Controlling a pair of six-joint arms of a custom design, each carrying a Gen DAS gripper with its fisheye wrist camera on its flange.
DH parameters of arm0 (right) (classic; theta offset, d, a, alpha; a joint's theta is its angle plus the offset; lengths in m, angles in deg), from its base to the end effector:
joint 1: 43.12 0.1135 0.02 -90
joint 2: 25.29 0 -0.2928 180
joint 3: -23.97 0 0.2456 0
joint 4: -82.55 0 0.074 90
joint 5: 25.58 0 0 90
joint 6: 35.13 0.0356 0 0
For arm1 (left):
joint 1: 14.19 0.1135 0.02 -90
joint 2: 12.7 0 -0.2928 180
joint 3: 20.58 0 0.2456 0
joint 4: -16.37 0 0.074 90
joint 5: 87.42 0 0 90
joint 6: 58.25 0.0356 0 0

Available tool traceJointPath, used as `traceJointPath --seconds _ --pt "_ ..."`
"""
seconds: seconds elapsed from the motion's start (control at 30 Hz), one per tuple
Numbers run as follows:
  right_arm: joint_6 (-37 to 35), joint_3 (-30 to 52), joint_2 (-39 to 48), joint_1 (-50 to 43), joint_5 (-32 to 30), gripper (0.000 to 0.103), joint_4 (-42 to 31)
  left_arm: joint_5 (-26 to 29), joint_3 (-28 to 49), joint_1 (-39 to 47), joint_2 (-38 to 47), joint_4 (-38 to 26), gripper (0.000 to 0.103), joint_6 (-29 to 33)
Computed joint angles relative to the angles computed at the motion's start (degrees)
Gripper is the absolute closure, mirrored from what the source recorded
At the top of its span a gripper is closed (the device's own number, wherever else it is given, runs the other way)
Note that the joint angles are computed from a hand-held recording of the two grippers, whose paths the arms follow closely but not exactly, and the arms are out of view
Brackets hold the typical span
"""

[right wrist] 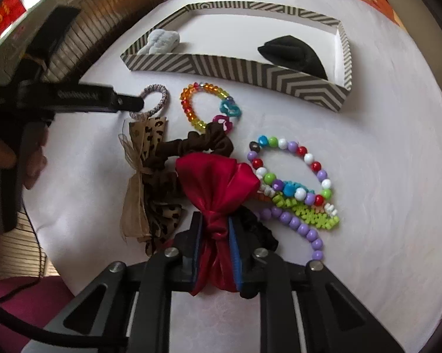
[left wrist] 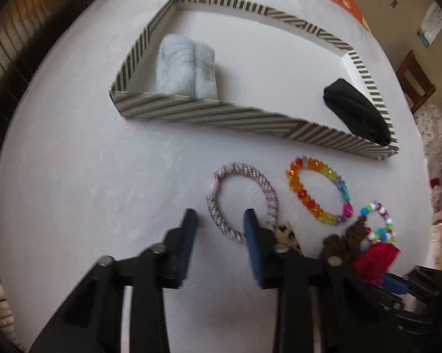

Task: Organize jewelry
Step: 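Grasp the pink-and-silver rope bracelet with the left tool while the right tool grasps the red bow, then carry the rope bracelet and red bow up toward the striped tray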

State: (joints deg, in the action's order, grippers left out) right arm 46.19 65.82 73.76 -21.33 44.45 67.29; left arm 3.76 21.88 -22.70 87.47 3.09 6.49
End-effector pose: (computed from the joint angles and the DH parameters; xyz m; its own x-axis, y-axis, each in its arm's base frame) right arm 0.2104 0.0972 0.0937 -0.8082 -0.4758 -0.3471 -0.5730 0.7715 0.2764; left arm 0.2359 -0.0360 0.0905 -0.9116 -0.2950 -0.2863 -0.2592 0.9530 -0.1566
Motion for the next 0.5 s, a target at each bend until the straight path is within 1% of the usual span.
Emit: traceJointPath --seconds 0.03,0.07,0.1,0.2,0.27,0.37,0.5 --pt "0.0 0.2 0.0 -0.8 -1.2 0.086 -0.3 0.5 0.4 0.1 0.6 0.0 0.094 0.3" --pt "-0.4 0.3 -0.1 -1.8 -2.7 0.087 -0.9 0.3 0.3 0.1 0.5 0.6 0.100 0.4" --pt "-0.6 0.4 -0.4 -2.4 -3.3 0.087 -1.5 1.4 0.3 0.8 0.8 0.9 0.102 0.7" --pt "-1.8 1.0 -2.3 -4.8 -6.1 0.087 -3.8 3.8 -0.8 2.6 0.1 2.3 0.103 1.1" --pt "-1.8 1.6 -3.1 -5.9 -8.1 0.087 -5.1 5.1 -1.9 4.0 -2.0 2.4 0.103 1.7" --pt "-2.8 2.7 -5.3 -8.3 -10.9 0.087 -8.2 5.9 -3.4 5.5 -7.0 0.8 0.103 2.3" --pt "-2.9 4.7 -6.9 -9.6 -12.9 0.087 -10.9 6.5 -4.2 7.1 -12.6 -2.1 0.103 3.3"
